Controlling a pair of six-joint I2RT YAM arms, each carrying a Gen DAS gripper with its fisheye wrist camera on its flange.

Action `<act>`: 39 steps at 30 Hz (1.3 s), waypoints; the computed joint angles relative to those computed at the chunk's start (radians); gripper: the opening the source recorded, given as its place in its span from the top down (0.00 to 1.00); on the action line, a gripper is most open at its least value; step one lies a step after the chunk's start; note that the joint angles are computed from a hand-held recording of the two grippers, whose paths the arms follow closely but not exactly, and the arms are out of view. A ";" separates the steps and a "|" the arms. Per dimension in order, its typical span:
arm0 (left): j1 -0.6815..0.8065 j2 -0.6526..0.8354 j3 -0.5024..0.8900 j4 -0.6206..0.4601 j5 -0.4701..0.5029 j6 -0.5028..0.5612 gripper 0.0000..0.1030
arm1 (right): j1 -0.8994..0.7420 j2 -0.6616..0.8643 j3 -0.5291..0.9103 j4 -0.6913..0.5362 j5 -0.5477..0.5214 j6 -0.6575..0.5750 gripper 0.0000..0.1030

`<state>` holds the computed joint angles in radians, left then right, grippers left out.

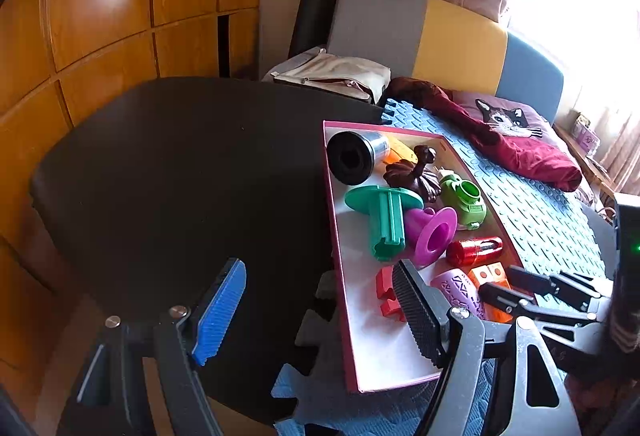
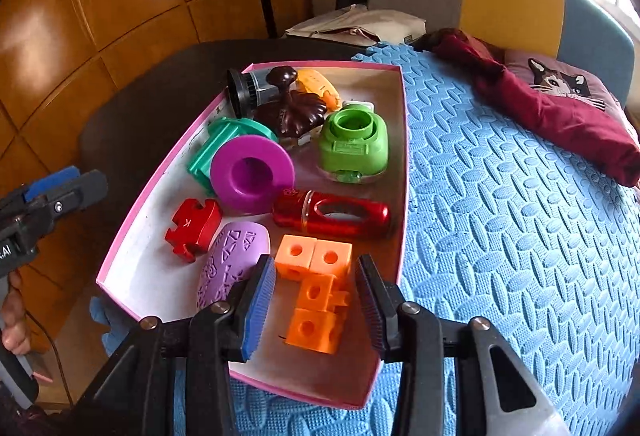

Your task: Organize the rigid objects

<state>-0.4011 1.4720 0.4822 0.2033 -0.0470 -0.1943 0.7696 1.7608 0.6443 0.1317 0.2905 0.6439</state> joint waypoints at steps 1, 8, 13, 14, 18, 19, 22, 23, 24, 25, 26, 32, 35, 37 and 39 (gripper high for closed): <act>-0.002 -0.001 0.000 0.000 -0.005 0.001 0.26 | -0.002 0.008 0.001 0.006 -0.009 0.002 0.60; -0.019 -0.038 -0.006 -0.014 -0.035 -0.006 0.25 | 0.037 0.002 -0.010 0.004 0.049 0.038 0.59; -0.058 -0.074 -0.019 -0.016 -0.079 -0.014 0.21 | 0.082 -0.093 -0.048 -0.016 0.146 0.108 0.59; -0.068 -0.080 -0.021 -0.016 -0.092 -0.015 0.21 | 0.092 -0.113 -0.052 -0.025 0.173 0.123 0.58; -0.107 -0.102 -0.029 -0.021 -0.126 -0.030 0.16 | 0.147 -0.168 -0.039 -0.108 0.298 0.201 0.55; -0.122 -0.111 -0.032 -0.023 -0.144 -0.036 0.12 | 0.160 -0.170 -0.029 -0.132 0.327 0.221 0.55; -0.145 -0.135 -0.043 -0.027 -0.172 -0.056 0.04 | 0.196 -0.164 0.005 -0.202 0.400 0.274 0.55; -0.150 -0.145 -0.047 -0.030 -0.178 -0.065 0.01 | 0.204 -0.157 0.015 -0.218 0.414 0.286 0.55; -0.154 -0.153 -0.050 -0.035 -0.183 -0.074 0.00 | 0.211 -0.150 0.025 -0.233 0.425 0.298 0.55; -0.157 -0.160 -0.051 -0.041 -0.189 -0.084 0.00 | 0.216 -0.147 0.028 -0.242 0.432 0.306 0.55; -0.158 -0.168 -0.055 -0.045 -0.189 -0.093 0.00 | 0.221 -0.141 0.034 -0.252 0.437 0.315 0.55; -0.191 -0.201 -0.070 -0.070 -0.206 -0.114 0.00 | 0.245 -0.135 0.049 -0.284 0.463 0.347 0.55; -0.220 -0.215 -0.077 -0.076 -0.259 -0.132 0.00 | 0.258 -0.137 0.056 -0.303 0.487 0.366 0.55; -0.237 -0.222 -0.077 -0.080 -0.295 -0.137 0.00 | 0.266 -0.140 0.061 -0.318 0.502 0.375 0.55; -0.237 -0.225 -0.076 -0.085 -0.305 -0.141 0.00 | 0.269 -0.143 0.063 -0.325 0.510 0.381 0.55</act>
<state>-0.6385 1.2474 0.4066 0.1178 -0.3517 -0.3350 1.0388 1.6176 0.7070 -0.1929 0.8004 1.0253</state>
